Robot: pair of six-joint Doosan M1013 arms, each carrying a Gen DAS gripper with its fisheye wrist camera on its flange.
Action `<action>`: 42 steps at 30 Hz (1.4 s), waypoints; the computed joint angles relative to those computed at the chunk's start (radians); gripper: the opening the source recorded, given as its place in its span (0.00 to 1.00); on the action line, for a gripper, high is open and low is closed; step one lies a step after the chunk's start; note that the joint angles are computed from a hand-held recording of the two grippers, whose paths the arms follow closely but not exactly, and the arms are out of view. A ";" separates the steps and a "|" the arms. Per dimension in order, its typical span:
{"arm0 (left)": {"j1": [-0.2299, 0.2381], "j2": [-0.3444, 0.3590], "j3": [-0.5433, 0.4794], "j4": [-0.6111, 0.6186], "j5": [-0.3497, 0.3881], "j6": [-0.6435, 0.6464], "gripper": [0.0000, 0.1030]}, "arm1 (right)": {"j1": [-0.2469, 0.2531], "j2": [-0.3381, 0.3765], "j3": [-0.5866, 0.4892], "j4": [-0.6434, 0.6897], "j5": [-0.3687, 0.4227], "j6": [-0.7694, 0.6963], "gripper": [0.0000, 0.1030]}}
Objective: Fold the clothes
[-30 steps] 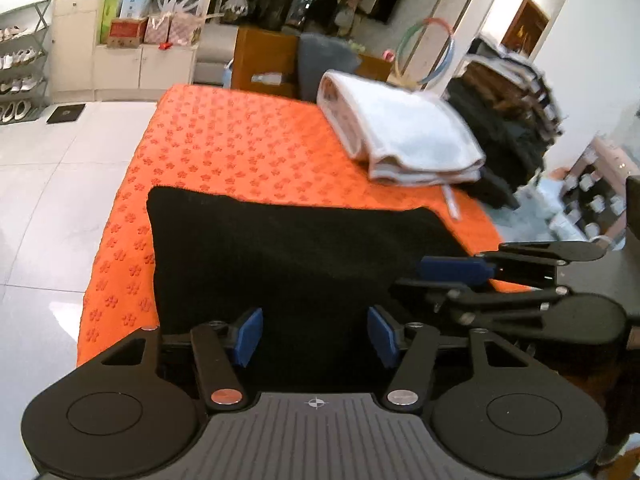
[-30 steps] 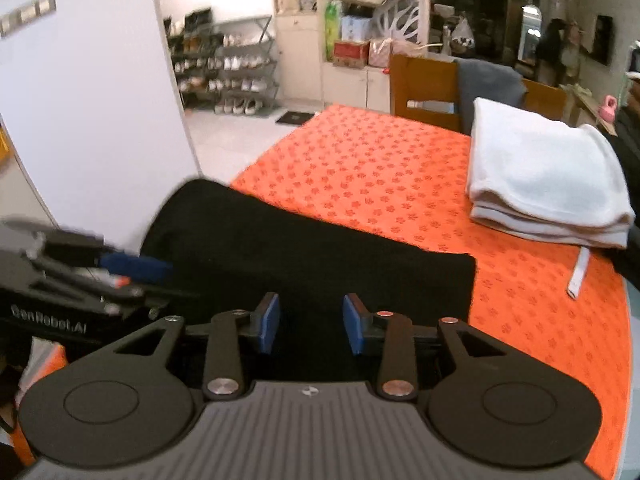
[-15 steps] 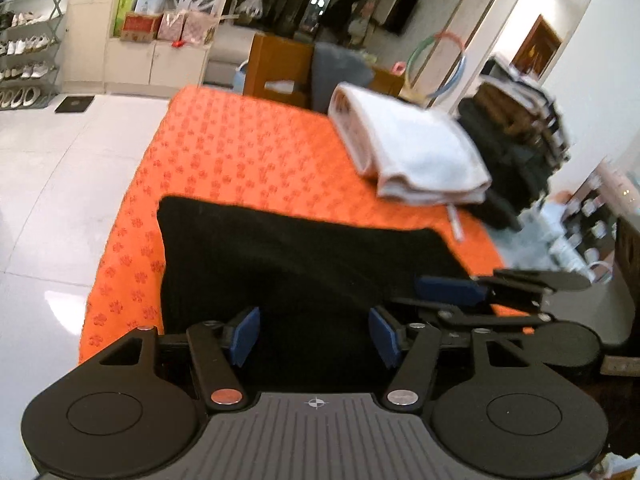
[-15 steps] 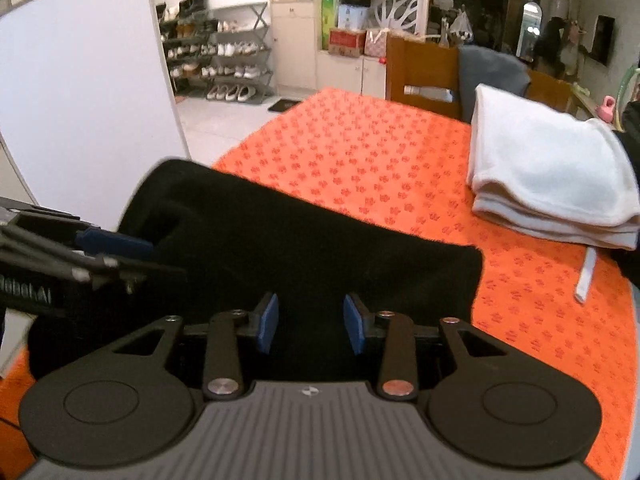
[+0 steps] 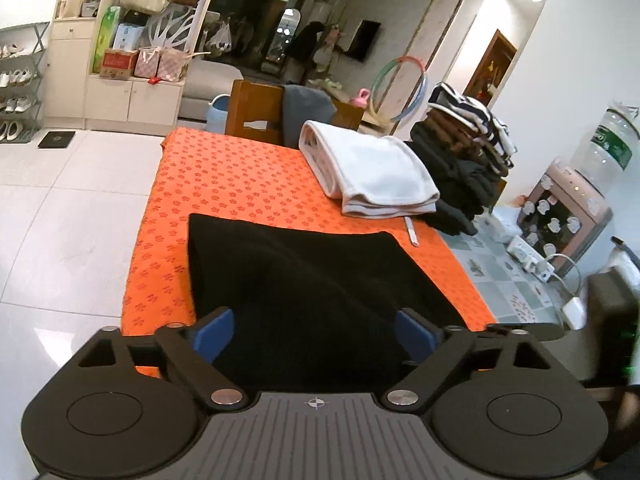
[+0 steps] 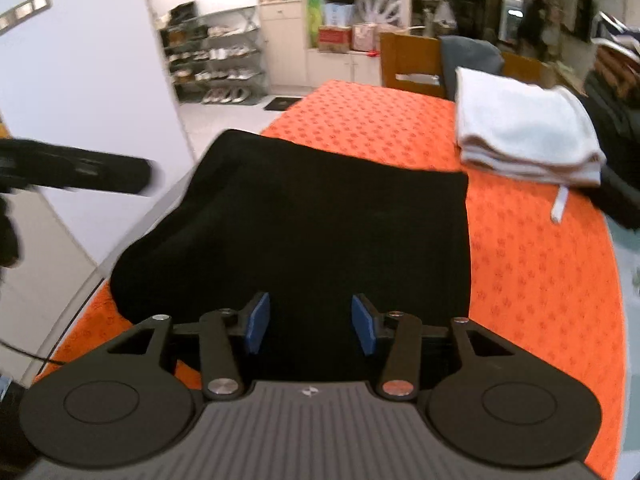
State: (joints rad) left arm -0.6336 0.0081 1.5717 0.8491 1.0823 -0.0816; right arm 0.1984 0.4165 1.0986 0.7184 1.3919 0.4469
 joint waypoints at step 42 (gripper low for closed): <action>0.588 -0.280 0.236 -1.160 -0.408 1.479 1.00 | 0.204 -0.374 0.421 -0.543 -0.573 1.388 0.93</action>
State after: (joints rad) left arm -0.0460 -0.2717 1.8074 -0.3110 0.6740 1.3976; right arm 0.4028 0.0423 1.5195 0.1751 0.8191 1.8352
